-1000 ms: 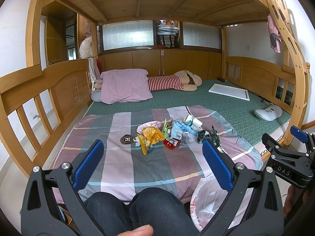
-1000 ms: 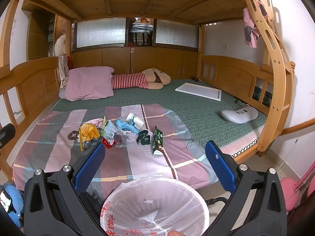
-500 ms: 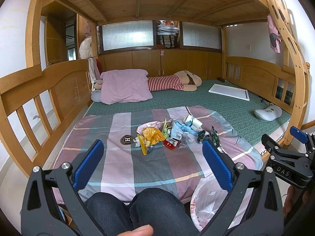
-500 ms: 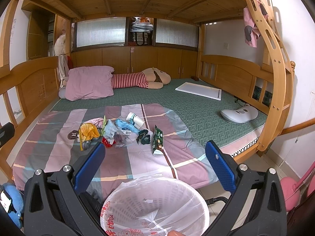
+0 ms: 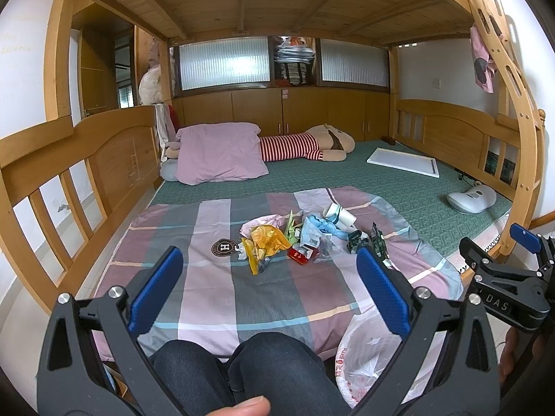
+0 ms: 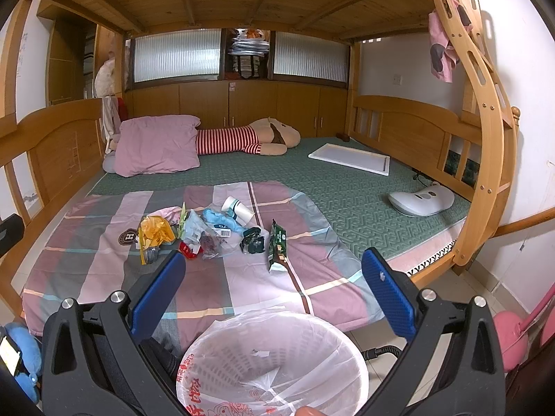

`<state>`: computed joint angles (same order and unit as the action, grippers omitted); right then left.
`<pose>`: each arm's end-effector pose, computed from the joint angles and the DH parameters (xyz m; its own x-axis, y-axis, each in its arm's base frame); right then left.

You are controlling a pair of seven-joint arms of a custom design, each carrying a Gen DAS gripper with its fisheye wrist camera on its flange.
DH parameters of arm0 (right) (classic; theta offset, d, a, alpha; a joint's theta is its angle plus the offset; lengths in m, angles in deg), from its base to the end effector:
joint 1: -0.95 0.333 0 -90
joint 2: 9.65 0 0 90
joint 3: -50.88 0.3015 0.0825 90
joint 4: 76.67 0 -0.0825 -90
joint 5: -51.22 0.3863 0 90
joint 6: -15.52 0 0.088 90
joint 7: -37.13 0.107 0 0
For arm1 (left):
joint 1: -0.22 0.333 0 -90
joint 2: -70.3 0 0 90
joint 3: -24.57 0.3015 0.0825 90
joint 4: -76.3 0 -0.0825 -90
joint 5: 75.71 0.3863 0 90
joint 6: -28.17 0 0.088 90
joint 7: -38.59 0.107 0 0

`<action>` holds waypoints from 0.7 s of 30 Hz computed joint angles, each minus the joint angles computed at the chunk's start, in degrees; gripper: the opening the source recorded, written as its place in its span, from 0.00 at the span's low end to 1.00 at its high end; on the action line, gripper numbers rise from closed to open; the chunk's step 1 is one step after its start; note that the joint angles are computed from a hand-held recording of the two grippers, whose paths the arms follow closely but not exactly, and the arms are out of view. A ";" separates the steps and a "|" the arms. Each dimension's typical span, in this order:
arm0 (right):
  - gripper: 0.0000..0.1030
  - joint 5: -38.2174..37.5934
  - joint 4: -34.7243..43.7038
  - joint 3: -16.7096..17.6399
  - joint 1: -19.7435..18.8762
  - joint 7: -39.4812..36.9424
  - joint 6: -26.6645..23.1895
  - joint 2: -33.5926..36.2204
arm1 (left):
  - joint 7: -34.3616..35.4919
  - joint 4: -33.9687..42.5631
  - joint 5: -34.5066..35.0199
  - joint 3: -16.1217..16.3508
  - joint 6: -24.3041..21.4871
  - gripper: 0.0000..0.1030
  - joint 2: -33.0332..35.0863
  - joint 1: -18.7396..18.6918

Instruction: Collect trash

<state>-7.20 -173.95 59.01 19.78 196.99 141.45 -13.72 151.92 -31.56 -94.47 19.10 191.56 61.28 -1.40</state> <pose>0.5328 0.2412 0.6744 -0.3823 -0.9224 0.0544 -0.4347 0.1275 -0.8915 0.5601 -0.0571 0.6963 -0.2419 -0.9684 -0.0606 -0.3917 0.1546 -0.9070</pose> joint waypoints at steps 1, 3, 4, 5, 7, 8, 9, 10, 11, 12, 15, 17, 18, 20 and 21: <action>0.97 -0.06 -0.23 0.03 0.03 0.15 0.01 -0.09 | 0.04 -0.02 -0.02 0.02 0.02 0.97 -0.01 -0.01; 0.97 -0.47 -1.45 0.13 0.06 1.00 0.35 -0.43 | 0.21 -0.16 -0.18 0.08 0.06 0.97 -0.06 -0.07; 0.97 -0.47 -1.46 0.15 0.04 1.03 0.34 -0.43 | 0.06 -0.02 -0.06 0.03 -0.01 0.97 -0.01 -0.02; 0.97 -0.42 -1.40 0.17 0.03 1.00 0.29 -0.40 | 0.02 0.01 -0.02 0.02 -0.01 0.97 0.00 -0.01; 0.97 -0.48 -1.58 0.23 0.04 1.13 0.28 -0.47 | 0.10 -0.02 -0.09 0.05 -0.02 0.97 -0.01 -0.03; 0.97 -0.51 -1.66 0.26 0.05 1.20 0.25 -0.49 | 0.11 -0.10 -0.08 0.05 0.04 0.97 -0.04 -0.03; 0.97 -0.38 -1.36 0.22 0.01 0.98 0.23 -0.35 | 0.04 0.02 -0.01 0.02 -0.03 0.97 0.01 -0.01; 0.97 -0.40 -1.44 0.22 0.03 1.02 0.27 -0.38 | 0.30 -0.22 -0.25 0.11 0.09 0.97 -0.07 -0.09; 0.97 -0.40 -1.51 0.24 0.04 1.03 0.27 -0.39 | 0.20 0.02 -0.16 0.06 -0.05 0.97 0.02 -0.07; 0.97 -0.29 -1.39 0.24 0.05 0.86 0.09 -0.30 | 0.49 -0.05 -0.35 0.13 -0.01 0.97 0.07 -0.14; 0.97 0.14 -1.58 0.11 0.05 0.41 0.34 -0.43 | 2.80 2.15 -3.00 1.00 -1.09 0.97 1.90 -0.60; 0.97 -0.51 -1.98 -0.01 -0.21 0.62 0.62 -0.66 | 0.78 6.55 -3.88 1.24 -1.95 0.97 5.63 0.33; 0.97 -0.18 -1.81 -0.07 -0.34 0.37 0.17 -0.54 | 0.03 9.11 -5.21 1.47 -3.21 0.97 7.75 0.90; 0.97 1.78 -0.94 -0.64 -0.76 -1.06 0.08 0.24 | -0.06 14.72 -8.57 1.58 -7.80 0.97 12.08 2.35; 0.97 2.92 -1.37 -1.08 -1.02 -1.77 0.75 0.31 | 0.53 18.41 -10.66 1.42 -11.79 0.97 14.80 3.42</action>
<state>-4.28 -175.31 57.93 18.76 195.22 142.20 -13.41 152.46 -13.14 -105.13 20.52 179.77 76.08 2.02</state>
